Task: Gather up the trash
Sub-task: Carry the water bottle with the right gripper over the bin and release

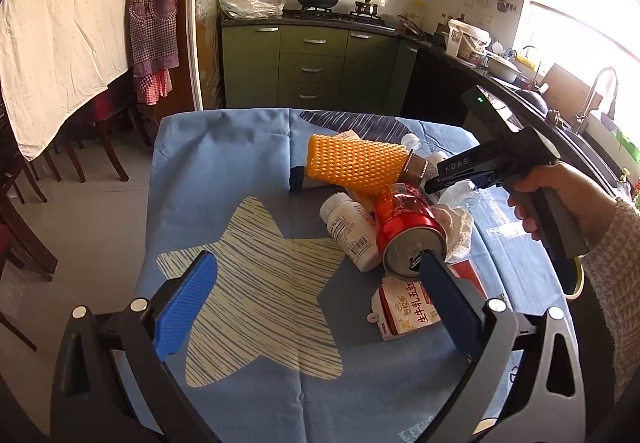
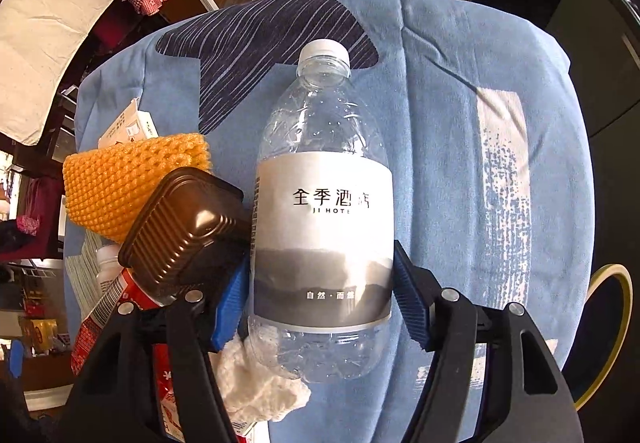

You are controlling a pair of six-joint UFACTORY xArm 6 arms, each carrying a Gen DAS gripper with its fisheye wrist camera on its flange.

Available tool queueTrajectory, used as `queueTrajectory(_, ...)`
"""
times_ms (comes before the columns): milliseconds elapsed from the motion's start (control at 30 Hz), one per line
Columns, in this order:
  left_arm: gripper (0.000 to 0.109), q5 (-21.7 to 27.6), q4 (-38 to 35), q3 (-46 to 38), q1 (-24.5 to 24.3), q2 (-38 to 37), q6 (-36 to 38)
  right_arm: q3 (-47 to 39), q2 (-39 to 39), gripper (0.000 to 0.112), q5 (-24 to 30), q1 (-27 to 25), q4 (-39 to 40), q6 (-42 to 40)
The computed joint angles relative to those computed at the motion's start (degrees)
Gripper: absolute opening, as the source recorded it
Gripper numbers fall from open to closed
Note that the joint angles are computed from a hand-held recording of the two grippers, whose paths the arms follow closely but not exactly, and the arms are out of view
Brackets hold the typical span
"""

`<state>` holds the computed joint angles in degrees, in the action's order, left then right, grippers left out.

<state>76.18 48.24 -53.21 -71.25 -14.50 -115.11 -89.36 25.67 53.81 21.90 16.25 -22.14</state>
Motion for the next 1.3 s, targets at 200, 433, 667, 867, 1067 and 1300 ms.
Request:
queueTrajectory(200, 0.096, -1.18, -0.20, 0.12, 0.65, 0.38, 0.05, 2.89, -3.41, 0.065, 1.43, -3.64, 6.18, -4.84)
queueTrajectory(433, 0.096, -1.66, 0.04, -1.40, 0.65, 2.08, 1.06, 8.22, -8.96, 0.065, 2.16, -8.46, 12.64, -11.47)
queueTrajectory(667, 0.096, -1.28, 0.48, -3.09, 0.17, 3.44, 1.61, 14.35, -16.19, 0.065, 0.46, -18.38, 16.60, -17.60)
queueTrajectory(867, 0.096, -2.06, 0.57, -4.67, 0.38, 5.02, 2.66, 13.81, -12.45, 0.065, -4.26, -29.85, 13.48, -15.19)
queueTrajectory(1067, 0.096, -2.53, -0.07, -6.67, 1.03, 7.16, 4.33, 8.91, -2.46, 0.065, -9.90, -34.68, 6.99, -9.15)
queueTrajectory(1300, 0.096, -2.74, -1.37, -9.10, 1.40, 9.75, 7.49, 3.95, 5.26, 0.066, -11.54, -34.88, 3.46, -4.48)
